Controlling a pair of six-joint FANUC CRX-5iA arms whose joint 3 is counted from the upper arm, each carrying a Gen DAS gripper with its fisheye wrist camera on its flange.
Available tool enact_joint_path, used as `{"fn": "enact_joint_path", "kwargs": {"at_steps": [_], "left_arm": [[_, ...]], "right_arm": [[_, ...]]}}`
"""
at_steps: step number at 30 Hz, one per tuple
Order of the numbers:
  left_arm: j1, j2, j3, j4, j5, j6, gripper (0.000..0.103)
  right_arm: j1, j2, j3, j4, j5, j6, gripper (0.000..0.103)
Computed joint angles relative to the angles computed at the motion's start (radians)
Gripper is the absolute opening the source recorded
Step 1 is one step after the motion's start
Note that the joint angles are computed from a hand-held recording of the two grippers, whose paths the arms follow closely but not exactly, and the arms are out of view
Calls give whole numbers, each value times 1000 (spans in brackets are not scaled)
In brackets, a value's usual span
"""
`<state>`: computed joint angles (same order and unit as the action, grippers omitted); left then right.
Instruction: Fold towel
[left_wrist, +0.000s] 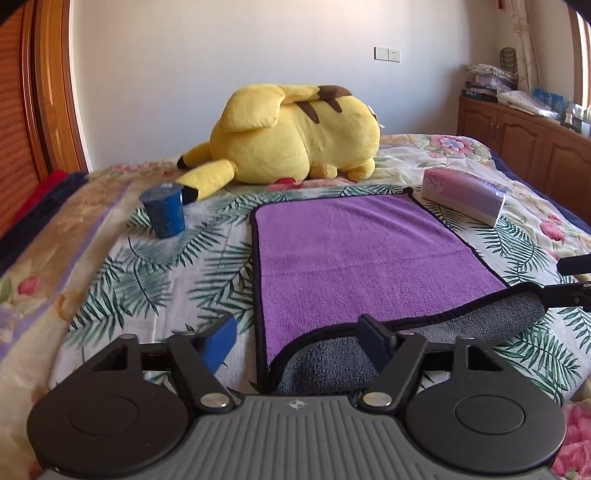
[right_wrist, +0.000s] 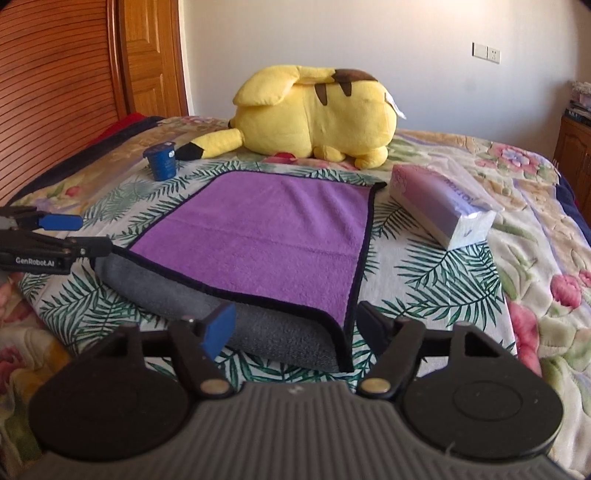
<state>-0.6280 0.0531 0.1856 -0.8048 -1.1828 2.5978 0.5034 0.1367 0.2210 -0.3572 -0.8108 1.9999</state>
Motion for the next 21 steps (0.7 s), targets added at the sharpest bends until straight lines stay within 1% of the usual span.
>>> {"fn": "enact_joint_path", "kwargs": {"at_steps": [2, 4, 7, 8, 11, 12, 13, 14, 18, 20, 21], "left_arm": [[20, -11, -20, 29, 27, -3, 44], [38, -17, -35, 61, 45, -3, 36], [55, -19, -48, 93, 52, -13, 27], [59, -19, -52, 101, 54, -16, 25], [74, -29, -72, 127, 79, -13, 16], [75, -32, -78, 132, 88, -14, 10], [72, -29, -75, 128, 83, -15, 4], [69, -27, -72, 125, 78, -18, 1], [82, -35, -85, 148, 100, -34, 0], [88, -38, -91, 159, 110, -43, 0], [92, -39, -94, 166, 116, -49, 0]], "right_arm": [[-3, 16, 16, 4, -19, -5, 68], [-1, 32, 29, 18, -35, -20, 66], [-4, 51, 47, 25, -61, -37, 63], [-6, 57, 52, 27, -67, -43, 62], [-11, 81, 77, 29, -97, -67, 60], [-13, 89, 86, 29, -110, -76, 59], [-15, 100, 100, 28, -127, -87, 54], [-16, 107, 109, 29, -139, -97, 47], [-19, 116, 121, 34, -166, -119, 39], [-24, 121, 132, 30, -182, -117, 32], [-24, 123, 134, 33, -188, -117, 29]]}}
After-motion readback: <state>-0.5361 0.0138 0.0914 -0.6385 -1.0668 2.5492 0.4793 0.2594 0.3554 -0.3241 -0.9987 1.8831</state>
